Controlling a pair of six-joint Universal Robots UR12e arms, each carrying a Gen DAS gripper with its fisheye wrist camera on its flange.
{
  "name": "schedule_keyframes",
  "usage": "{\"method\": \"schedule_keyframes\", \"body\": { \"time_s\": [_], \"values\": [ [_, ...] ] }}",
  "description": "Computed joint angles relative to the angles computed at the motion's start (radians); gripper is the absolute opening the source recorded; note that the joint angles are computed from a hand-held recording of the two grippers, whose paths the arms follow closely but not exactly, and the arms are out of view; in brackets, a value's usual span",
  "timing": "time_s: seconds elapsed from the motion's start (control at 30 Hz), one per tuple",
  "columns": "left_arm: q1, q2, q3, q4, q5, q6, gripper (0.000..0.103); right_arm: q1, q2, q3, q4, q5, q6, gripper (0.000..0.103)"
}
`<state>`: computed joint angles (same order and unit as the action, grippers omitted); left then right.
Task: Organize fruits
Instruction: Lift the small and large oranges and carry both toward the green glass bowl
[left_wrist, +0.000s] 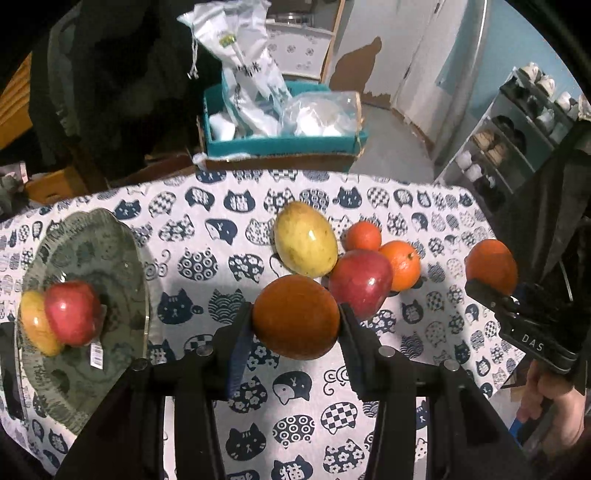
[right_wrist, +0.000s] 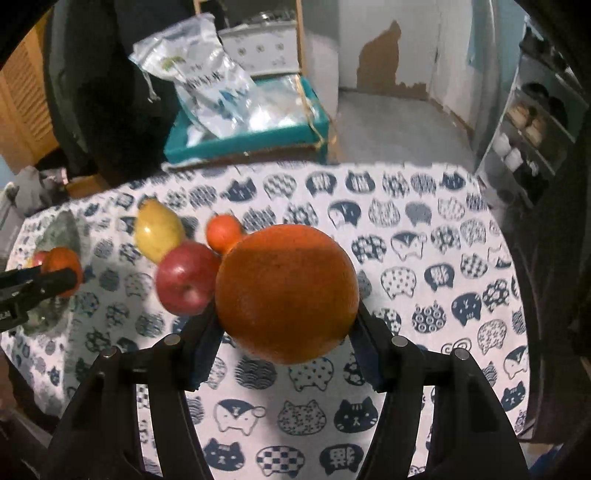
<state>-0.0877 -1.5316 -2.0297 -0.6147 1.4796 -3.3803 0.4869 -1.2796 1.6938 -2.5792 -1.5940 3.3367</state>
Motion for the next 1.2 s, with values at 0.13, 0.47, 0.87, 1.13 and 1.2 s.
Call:
{"method": "schedule_keyframes", "body": {
  "time_s": [0.13, 0.47, 0.87, 1.13, 1.2],
  "values": [
    [0.007, 0.026, -0.007, 0.011, 0.003, -0.002, 0.046, 0.011, -0.003, -0.012, -0.028, -0.006, -0.014, 0.063],
    [0.029, 0.092, -0.027, 0.047, 0.005, -0.012, 0.046, 0.032, -0.021, -0.026, -0.103, 0.001, -0.027, 0.063],
    [0.06, 0.164, -0.046, 0.079, 0.018, -0.012, 0.046, 0.062, -0.031, -0.054, -0.17, 0.007, -0.052, 0.063],
    [0.089, 0.202, -0.063, 0.095, 0.023, -0.015, 0.046, 0.082, -0.022, -0.082, -0.191, 0.016, -0.064, 0.063],
    [0.095, 0.208, -0.067, 0.099, 0.029, -0.014, 0.046, 0.088, -0.017, -0.092, -0.192, 0.018, -0.067, 0.063]
  ]
}}
